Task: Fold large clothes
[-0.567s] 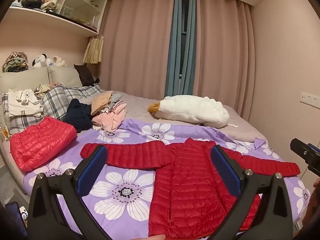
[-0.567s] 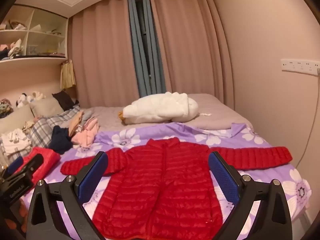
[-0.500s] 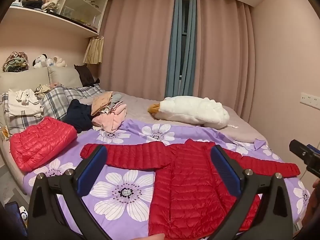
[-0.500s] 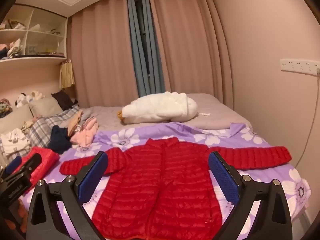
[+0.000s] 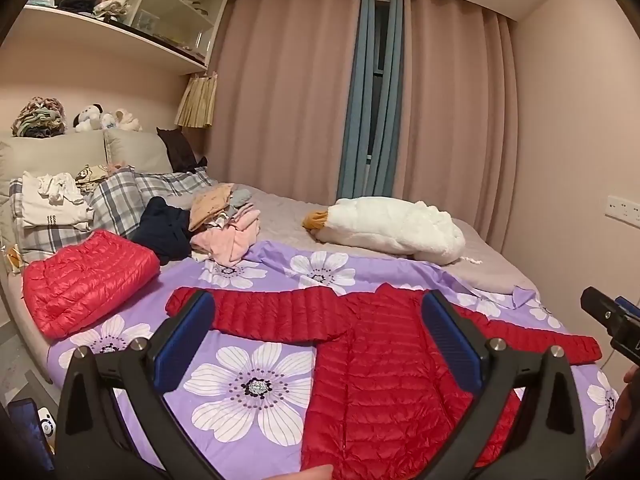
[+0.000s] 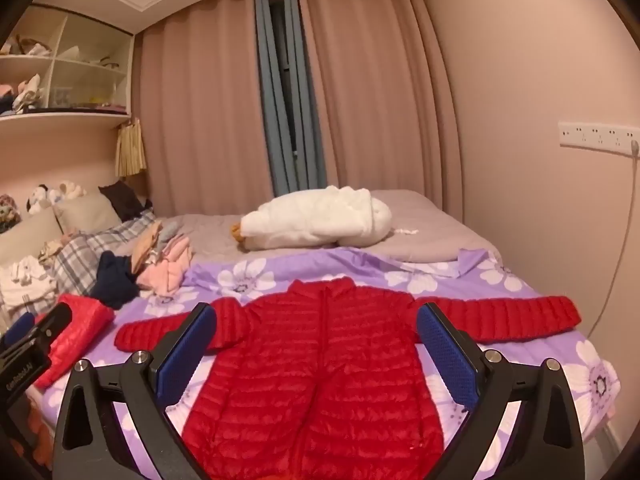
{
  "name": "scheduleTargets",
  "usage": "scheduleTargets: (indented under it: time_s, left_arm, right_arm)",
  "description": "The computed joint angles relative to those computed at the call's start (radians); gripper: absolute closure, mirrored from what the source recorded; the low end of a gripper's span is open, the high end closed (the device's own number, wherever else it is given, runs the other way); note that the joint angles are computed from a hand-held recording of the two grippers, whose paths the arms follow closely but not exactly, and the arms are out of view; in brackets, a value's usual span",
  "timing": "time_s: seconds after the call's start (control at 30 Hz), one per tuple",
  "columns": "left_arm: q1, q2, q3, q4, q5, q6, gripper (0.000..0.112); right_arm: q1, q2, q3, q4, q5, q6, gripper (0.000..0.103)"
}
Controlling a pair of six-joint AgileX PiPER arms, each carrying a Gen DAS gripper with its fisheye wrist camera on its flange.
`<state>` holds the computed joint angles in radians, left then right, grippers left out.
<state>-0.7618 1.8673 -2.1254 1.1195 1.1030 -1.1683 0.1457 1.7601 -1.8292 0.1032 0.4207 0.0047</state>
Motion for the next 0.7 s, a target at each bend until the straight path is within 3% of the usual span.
scheduleTargets:
  time_s: [0.1,0.57,0.7]
  left_arm:
    - [0.004,-0.005,0.008,-0.004,-0.008,0.007,0.009]
    - [0.02,-0.014,0.02,-0.011,-0.012,-0.018,0.009]
    - [0.017,-0.026,0.045,-0.005,-0.021,-0.023,0.009]
  right_arm:
    - [0.023,-0.012,0.029,-0.098,-0.028,0.098,0.004]
    - [0.011,0.004,0.01,-0.08,-0.004,0.082,0.004]
    - [0.04,-0.007,0.004,-0.167,0.014,0.17,0.004]
